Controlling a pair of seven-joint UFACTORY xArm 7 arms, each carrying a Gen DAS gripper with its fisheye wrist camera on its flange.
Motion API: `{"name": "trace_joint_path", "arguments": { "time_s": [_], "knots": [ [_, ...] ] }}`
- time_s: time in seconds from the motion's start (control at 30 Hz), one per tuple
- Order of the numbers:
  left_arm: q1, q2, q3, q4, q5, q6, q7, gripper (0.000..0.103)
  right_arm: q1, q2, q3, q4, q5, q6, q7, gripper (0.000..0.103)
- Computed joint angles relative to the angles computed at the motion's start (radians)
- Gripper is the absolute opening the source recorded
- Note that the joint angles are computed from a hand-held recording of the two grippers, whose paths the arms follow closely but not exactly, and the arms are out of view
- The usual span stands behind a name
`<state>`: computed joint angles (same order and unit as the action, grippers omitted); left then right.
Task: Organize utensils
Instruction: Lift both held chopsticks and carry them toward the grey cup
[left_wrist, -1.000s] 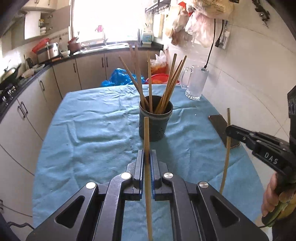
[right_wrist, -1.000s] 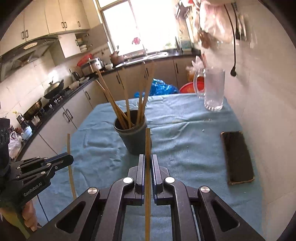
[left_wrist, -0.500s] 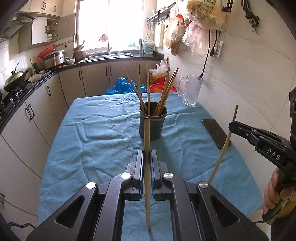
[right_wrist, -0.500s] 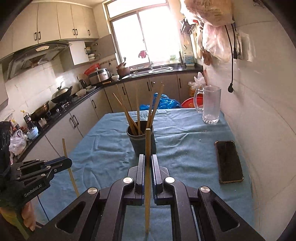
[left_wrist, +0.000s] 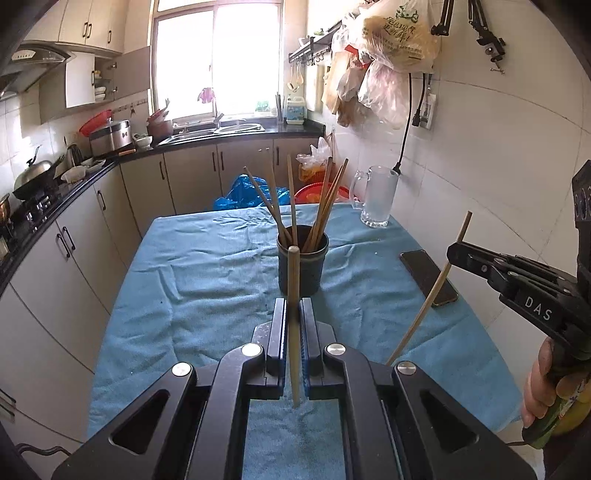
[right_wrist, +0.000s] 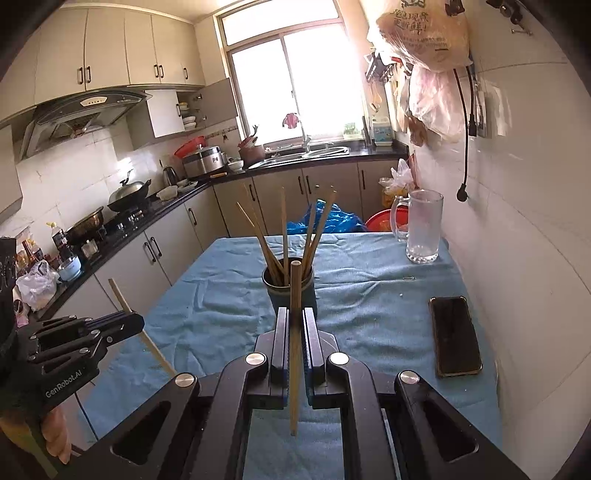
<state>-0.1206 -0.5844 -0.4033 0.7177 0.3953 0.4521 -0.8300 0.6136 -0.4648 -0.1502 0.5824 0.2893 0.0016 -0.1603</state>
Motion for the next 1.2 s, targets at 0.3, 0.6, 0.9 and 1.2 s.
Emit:
{"name": "trace_joint_path", "arguments": {
  "time_s": [0.3, 0.6, 0.9, 1.2],
  "knots": [
    [0.004, 0.015, 0.0, 0.022, 0.014, 0.001, 0.005, 0.006, 0.001, 0.015, 0.003, 0.023, 0.001, -0.002, 0.001, 0.007],
    [0.003, 0.042, 0.006, 0.06, 0.028, 0.005, 0.032, 0.006, -0.011, 0.039, 0.014, 0.049, -0.001, -0.006, 0.01, 0.007],
    [0.007, 0.091, 0.007, 0.101, 0.055, 0.038, 0.038, 0.006, -0.002, 0.075, 0.003, 0.088, 0.022, 0.005, -0.008, 0.007],
    [-0.009, 0.128, 0.028, 0.13, 0.08, 0.064, 0.032, 0.006, 0.002, 0.09, -0.001, 0.102, 0.054, 0.002, -0.033, 0.007]
  ]
}}
